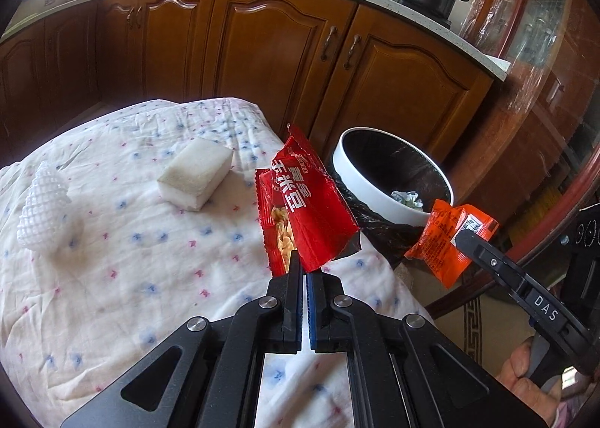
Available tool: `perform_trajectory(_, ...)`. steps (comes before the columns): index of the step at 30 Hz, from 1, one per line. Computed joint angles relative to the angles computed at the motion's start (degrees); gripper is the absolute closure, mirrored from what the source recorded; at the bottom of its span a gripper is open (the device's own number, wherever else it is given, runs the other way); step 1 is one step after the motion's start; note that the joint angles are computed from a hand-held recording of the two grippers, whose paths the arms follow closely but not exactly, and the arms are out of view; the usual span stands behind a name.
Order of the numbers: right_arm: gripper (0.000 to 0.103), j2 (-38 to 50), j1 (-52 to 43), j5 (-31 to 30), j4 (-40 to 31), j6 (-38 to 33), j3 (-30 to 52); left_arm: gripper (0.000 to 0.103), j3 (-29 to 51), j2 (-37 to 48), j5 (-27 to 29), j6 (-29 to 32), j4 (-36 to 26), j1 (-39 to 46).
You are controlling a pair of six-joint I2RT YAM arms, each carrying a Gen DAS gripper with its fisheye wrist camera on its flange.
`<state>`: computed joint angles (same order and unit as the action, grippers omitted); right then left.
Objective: Collect trash
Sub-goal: 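Carry the red bag and orange wrapper over the bin and open both tools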
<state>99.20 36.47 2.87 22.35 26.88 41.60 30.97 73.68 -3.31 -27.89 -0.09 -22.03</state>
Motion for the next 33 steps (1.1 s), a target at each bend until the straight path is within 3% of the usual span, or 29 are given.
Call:
perform_trajectory(19,0.102,-0.83,-8.87,-3.14,0.96,-2.35,0.61,0.102,19.18,21.12,0.25,2.85,1.87,-3.27)
perform_trajectory(33,0.102,7.01,-16.62,-5.85,-5.15,-7.34,12.8,0.102,45.63,42.25,2.43,6.23,-8.36,-1.69)
